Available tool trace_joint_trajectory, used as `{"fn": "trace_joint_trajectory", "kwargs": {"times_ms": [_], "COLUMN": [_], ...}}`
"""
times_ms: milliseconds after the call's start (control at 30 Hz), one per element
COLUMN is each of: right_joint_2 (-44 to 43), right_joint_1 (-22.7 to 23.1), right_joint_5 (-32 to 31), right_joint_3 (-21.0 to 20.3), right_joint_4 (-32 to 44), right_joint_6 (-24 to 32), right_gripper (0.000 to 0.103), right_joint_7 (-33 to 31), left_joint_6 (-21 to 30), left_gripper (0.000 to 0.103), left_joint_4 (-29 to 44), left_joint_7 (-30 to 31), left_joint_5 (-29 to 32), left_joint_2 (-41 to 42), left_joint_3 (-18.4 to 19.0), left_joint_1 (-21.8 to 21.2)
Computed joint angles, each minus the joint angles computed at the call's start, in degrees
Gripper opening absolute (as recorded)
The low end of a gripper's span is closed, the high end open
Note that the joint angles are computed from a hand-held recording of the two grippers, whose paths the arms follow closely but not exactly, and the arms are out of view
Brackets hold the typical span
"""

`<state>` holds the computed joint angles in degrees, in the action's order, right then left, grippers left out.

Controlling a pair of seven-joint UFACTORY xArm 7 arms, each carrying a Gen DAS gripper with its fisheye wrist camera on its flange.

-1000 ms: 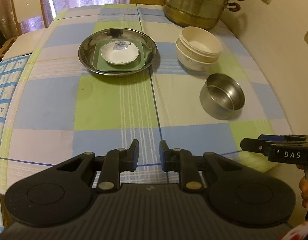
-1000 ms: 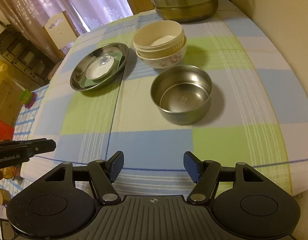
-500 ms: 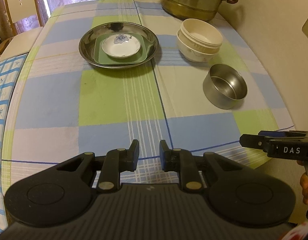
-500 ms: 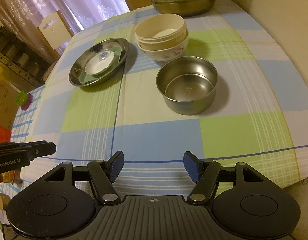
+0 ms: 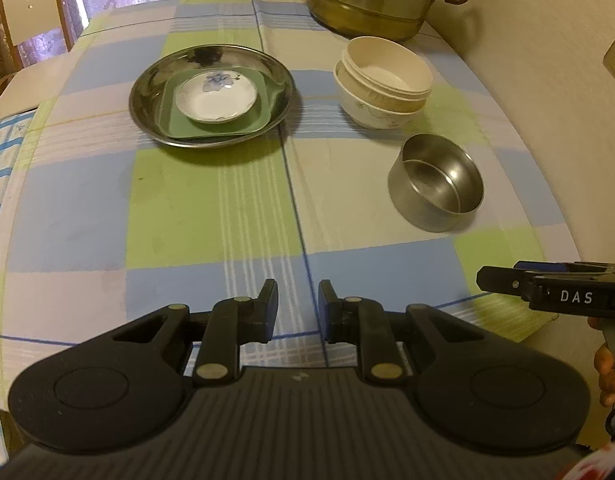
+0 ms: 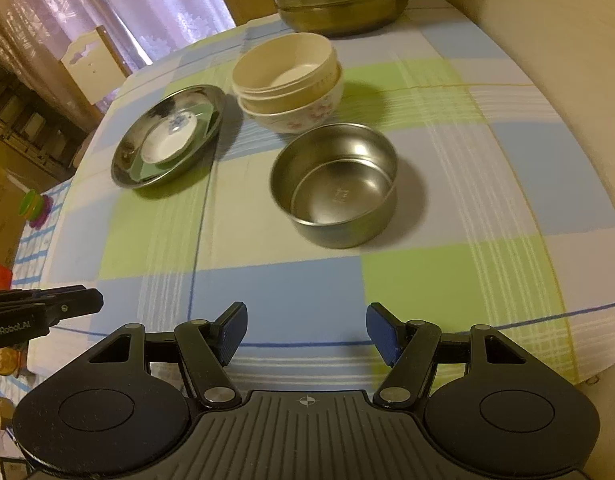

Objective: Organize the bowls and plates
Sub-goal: 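Move the left gripper to the rim of the small steel bowl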

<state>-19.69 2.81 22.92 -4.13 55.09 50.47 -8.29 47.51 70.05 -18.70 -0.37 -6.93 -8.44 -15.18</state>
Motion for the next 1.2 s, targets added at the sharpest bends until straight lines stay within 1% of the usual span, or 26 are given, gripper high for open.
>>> {"fn": "trace_joint_trajectory", "kwargs": {"times_ms": [367,633,833,1200], "right_joint_2": [3.31,6.62,9.63,15.3], "right_joint_1": [-2.11,-4.07,-5.35,-7.17], "right_joint_5": [0.07,0.29,1.87,6.02], "right_joint_3": [-1.43,-1.75,-1.96,-1.02], "right_joint_4": [2.7,5.1,7.46,11.57], "right_joint_6": [0.35,-0.69,-2.04,-4.5], "right_gripper": [0.066,0.066,0.066,0.066], "right_joint_7": [-2.83,-5.65,-8.24,-13.86], "left_joint_6": [0.61,-0.9,-3.08,-4.92], "left_gripper": [0.018,0.018,0.018,0.018], "left_joint_4": [5.47,9.24,13.08,20.68], "left_joint_7": [-2.55,-1.56,-0.99,-2.67], "left_joint_5": [1.24,-1.01,-2.68,-2.11], "left_joint_2": [5.53,9.82,14.13,21.77], "left_joint_3": [-0.6,-0.71,-0.84,-0.37], "left_joint_1": [-1.45,-2.74,-3.7,-5.42]}}
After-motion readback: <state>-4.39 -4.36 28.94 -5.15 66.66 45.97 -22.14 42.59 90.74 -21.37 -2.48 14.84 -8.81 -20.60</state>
